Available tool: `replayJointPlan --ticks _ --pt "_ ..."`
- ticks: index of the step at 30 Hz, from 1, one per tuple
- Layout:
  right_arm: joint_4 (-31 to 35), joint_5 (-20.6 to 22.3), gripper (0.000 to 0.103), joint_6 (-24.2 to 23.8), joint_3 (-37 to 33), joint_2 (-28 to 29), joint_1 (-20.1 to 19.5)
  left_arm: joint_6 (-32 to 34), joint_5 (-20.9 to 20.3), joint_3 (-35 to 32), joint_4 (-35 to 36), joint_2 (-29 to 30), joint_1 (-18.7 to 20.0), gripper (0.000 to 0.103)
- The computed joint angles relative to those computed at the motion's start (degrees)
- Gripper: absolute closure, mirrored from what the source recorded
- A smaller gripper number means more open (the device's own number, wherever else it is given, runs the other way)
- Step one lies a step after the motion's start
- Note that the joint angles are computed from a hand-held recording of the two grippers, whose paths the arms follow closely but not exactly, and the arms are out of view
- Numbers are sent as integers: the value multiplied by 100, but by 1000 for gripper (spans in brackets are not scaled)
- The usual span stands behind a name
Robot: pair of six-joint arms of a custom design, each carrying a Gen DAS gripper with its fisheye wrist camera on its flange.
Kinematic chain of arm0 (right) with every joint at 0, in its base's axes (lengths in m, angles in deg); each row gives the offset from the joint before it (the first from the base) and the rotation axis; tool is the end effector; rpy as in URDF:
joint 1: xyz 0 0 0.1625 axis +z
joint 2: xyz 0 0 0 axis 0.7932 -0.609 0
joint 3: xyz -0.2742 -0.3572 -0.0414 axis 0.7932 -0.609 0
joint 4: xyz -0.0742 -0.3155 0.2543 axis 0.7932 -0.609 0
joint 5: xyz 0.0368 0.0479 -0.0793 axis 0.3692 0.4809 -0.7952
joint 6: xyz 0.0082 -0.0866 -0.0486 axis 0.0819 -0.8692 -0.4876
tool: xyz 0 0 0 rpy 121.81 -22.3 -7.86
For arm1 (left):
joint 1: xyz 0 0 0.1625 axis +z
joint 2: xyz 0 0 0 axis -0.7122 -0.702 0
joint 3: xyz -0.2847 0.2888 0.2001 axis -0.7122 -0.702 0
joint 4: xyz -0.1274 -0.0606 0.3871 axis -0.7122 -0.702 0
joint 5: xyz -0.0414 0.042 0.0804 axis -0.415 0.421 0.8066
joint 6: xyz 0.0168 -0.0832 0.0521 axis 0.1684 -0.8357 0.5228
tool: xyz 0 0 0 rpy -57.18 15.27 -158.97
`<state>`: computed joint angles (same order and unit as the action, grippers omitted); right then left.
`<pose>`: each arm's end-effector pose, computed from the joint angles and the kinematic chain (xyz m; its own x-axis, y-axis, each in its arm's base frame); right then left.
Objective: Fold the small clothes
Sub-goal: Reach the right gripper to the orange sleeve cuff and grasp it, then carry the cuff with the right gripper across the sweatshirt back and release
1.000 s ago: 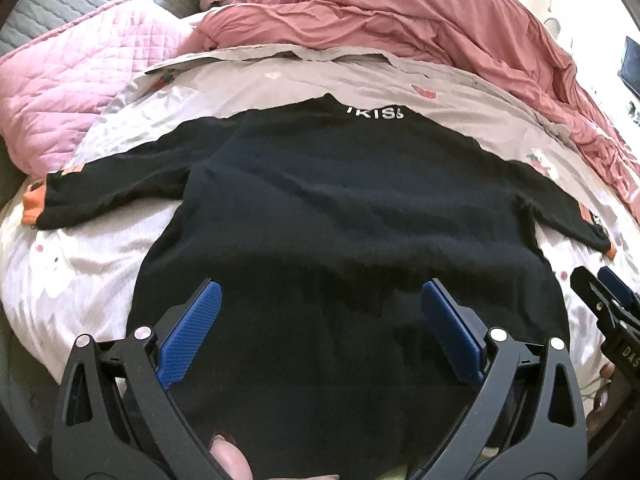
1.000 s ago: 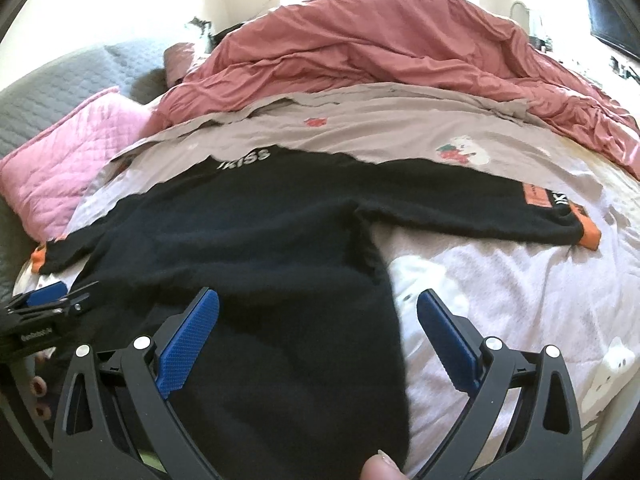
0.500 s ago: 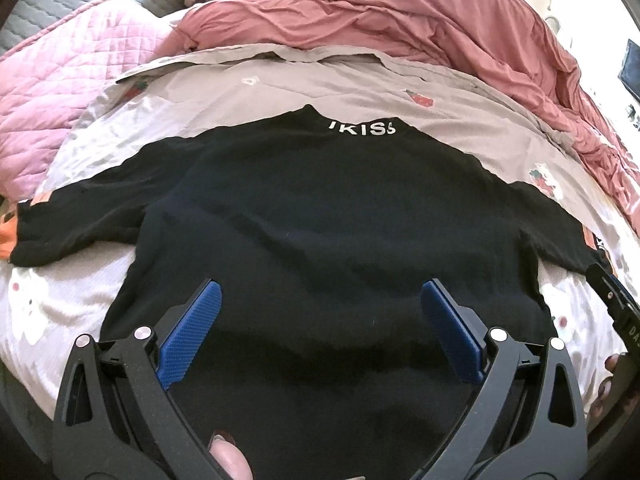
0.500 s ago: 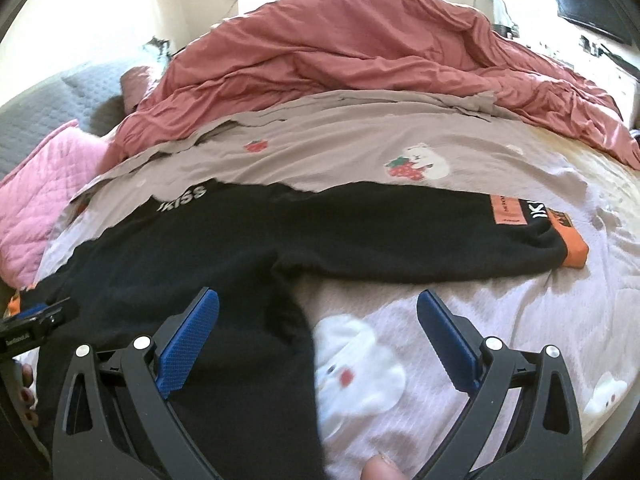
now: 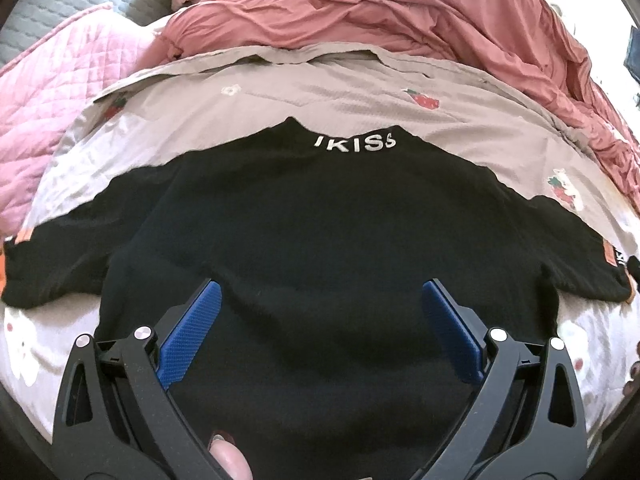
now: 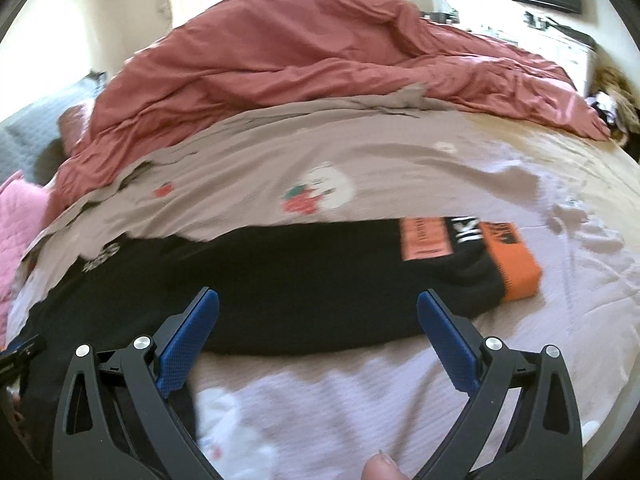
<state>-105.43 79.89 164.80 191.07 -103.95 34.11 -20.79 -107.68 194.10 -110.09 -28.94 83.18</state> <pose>0.0507 -0.2399 0.2094 -0.6711 0.5943 0.4432 -0.1452 0.4809 -0.8647 -0.2001 -0.4120 0.0745 -0.6861 0.3069 -0.6596 0.5777 0.7808 -0.2377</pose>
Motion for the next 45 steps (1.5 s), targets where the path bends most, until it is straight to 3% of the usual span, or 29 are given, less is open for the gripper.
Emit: replayJointPlan --ticks 4,8,12,14,16,19,21,23,25,31,36,37,39,42,45 --pt "215 -207 4 -99 101 -577 -628 182 -126 -202 -152 255 75 9" --pt "614 -681 4 -191 242 -1441 -1603 395 -274 -419 -294 540 145 9" --pt "1203 -1519 4 -326 354 -2409 -2948 578 -189 -560 -477 838 196 9" --pt "1728 -2357 4 -365 384 -2933 -3854 652 -178 -557 -676 943 248 9" --pt "2019 -2886 4 -474 379 -3161 -4332 827 -141 -506 -1018 1068 313 9" --pt "1874 -2795 5 -803 342 -2917 -4149 1096 -110 -418 -1447 1213 420 9" --pt "1975 -2958 7 -807 269 -2808 -4209 1114 -324 -415 -1468 1193 558 9" --pt "2064 -3124 15 -749 196 -2769 -4331 1124 -444 -426 -1456 1183 649 9" --pt "2199 -3239 32 -649 57 -2614 -4433 1155 -448 -457 -1353 1211 678 9" --pt "2510 -3807 46 -445 -269 -2104 -5087 1281 -368 -404 -1564 1339 654 9" --pt "2500 -4069 68 -568 -202 -2219 -5157 1387 -639 -343 -1842 1256 778 9" --pt "2558 -4213 75 -600 -175 -2305 -5227 1397 -706 -330 -1895 1233 797 9" --pt "2703 -4651 79 -664 -98 -2548 -5461 1417 -920 -283 -2047 1149 857 9" --pt "2715 -4601 81 -585 -25 -2794 -5233 1395 -1218 -213 -2139 979 934 9" --pt "2482 -3934 81 -470 -27 -2757 -4187 1393 -1297 -153 -2178 855 929 9"
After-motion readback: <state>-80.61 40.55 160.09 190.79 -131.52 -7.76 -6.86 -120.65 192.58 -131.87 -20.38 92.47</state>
